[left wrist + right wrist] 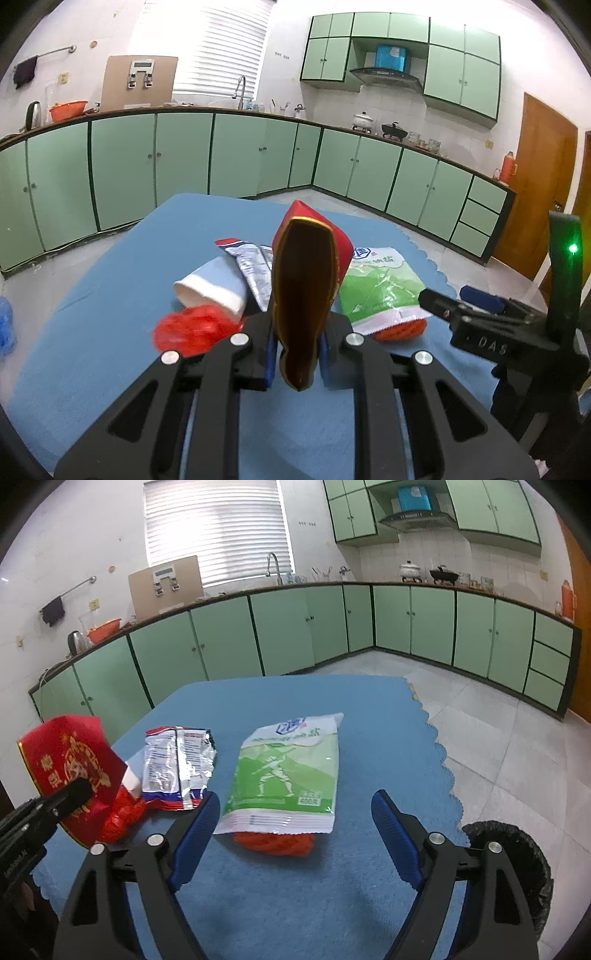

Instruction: Collect trash

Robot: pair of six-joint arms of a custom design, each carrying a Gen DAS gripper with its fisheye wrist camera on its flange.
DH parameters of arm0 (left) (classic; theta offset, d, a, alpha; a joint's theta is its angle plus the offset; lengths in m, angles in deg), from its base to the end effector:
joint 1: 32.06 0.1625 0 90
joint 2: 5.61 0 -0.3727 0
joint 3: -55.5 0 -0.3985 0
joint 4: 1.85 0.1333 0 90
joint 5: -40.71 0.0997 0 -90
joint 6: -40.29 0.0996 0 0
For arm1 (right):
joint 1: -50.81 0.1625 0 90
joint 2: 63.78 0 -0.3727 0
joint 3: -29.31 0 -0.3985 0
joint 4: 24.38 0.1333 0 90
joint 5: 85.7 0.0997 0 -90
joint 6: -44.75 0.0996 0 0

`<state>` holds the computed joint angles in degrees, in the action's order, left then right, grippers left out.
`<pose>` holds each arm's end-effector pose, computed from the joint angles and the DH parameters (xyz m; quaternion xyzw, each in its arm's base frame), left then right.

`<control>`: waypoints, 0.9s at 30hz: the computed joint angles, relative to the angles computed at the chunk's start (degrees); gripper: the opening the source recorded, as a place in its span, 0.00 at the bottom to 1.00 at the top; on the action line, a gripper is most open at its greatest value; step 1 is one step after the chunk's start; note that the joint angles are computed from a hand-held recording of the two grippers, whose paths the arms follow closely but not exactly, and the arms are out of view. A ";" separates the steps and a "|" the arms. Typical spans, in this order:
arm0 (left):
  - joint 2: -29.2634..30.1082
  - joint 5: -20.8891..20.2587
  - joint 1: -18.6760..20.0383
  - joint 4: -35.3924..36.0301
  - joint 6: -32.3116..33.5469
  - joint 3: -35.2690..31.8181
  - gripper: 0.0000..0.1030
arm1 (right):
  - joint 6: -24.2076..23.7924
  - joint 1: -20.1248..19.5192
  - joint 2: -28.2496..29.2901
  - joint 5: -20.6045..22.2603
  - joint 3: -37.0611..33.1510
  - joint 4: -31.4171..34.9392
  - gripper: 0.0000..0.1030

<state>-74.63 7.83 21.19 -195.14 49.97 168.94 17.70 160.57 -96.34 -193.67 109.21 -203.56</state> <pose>-0.1348 -0.5432 0.2890 0.0856 0.7956 -0.5171 0.3038 0.3405 -0.6445 0.0660 0.3153 -0.8689 0.3427 0.1680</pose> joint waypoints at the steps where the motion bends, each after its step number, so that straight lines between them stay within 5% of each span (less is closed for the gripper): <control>1: 0.50 -0.31 0.29 -0.03 0.04 -0.50 0.16 | 0.24 -0.19 0.25 -0.05 -0.54 0.84 0.79; 8: 3.18 -1.91 2.17 1.03 -0.39 -3.36 0.16 | 3.94 -1.75 0.77 1.14 -3.24 6.96 0.72; 13: 4.32 -2.81 3.51 2.58 -0.22 -5.67 0.16 | 6.54 -3.29 0.73 6.08 -5.81 14.21 0.38; 18: 4.79 -2.80 3.73 2.93 -0.31 -6.16 0.16 | 4.82 -3.48 -0.32 9.84 -5.13 14.26 0.10; 27: 4.68 -2.59 1.83 1.49 1.21 -6.13 0.16 | 1.31 -2.11 -3.97 14.79 -1.83 10.66 0.02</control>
<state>-69.95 5.23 23.02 -193.66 51.18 162.81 19.01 158.46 -100.31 -178.88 107.38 -192.90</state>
